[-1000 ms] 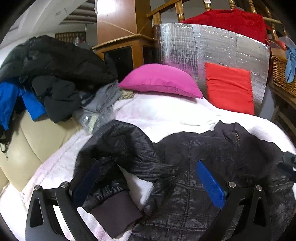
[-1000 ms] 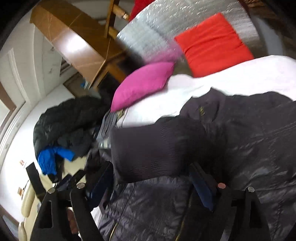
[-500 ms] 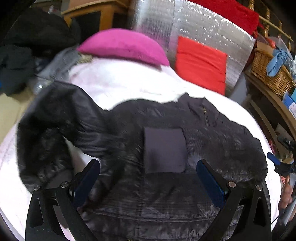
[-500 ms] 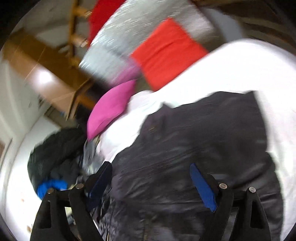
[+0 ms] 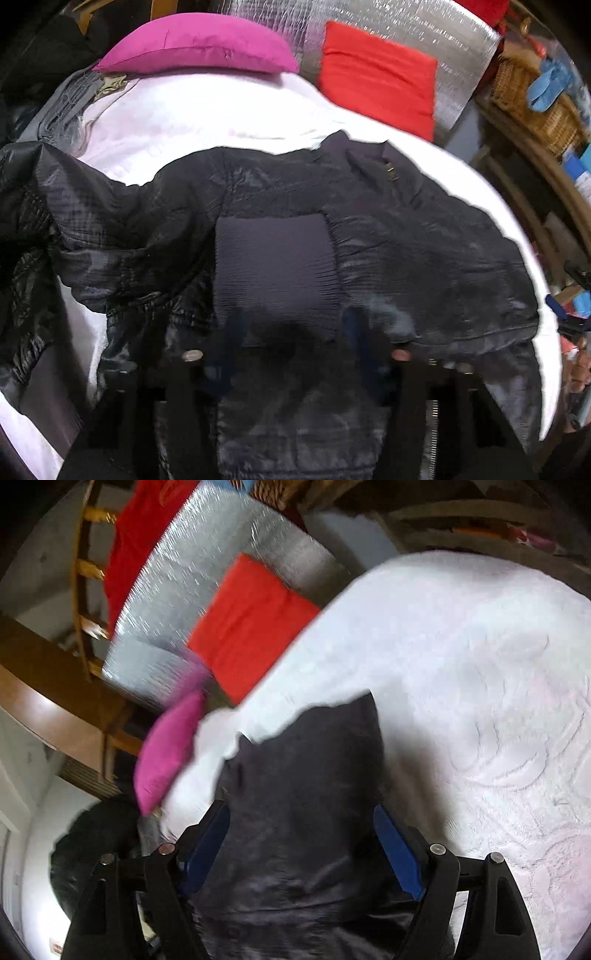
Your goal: Fold large clothes
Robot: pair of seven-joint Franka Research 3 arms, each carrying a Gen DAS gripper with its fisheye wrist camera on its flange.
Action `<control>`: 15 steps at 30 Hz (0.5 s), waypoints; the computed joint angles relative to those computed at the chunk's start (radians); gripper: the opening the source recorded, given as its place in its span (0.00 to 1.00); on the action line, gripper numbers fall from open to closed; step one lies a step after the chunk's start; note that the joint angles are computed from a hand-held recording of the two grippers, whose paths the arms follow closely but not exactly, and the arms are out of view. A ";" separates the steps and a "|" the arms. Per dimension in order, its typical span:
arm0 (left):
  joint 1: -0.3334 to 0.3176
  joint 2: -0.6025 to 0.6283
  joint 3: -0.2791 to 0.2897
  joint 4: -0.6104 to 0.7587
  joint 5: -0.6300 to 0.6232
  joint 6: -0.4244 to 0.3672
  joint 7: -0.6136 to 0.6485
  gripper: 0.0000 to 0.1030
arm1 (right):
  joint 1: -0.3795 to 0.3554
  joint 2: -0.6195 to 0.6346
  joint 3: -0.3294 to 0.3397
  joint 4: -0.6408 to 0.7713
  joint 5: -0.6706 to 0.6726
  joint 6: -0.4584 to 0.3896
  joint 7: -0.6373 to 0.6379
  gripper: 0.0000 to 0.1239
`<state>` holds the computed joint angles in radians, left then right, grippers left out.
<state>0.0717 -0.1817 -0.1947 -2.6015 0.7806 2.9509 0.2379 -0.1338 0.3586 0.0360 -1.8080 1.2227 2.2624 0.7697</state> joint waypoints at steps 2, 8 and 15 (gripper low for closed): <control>0.003 0.002 -0.016 0.013 0.022 -0.050 -0.020 0.54 | 0.018 0.013 -0.003 0.007 -0.049 0.019 0.014 0.67; -0.024 0.003 0.002 0.035 0.030 -0.147 -0.039 0.81 | 0.058 0.003 0.007 -0.015 -0.125 0.122 -0.008 0.67; -0.035 0.033 0.044 0.019 -0.055 -0.055 0.041 0.82 | 0.081 0.014 0.017 -0.029 -0.191 0.203 0.022 0.67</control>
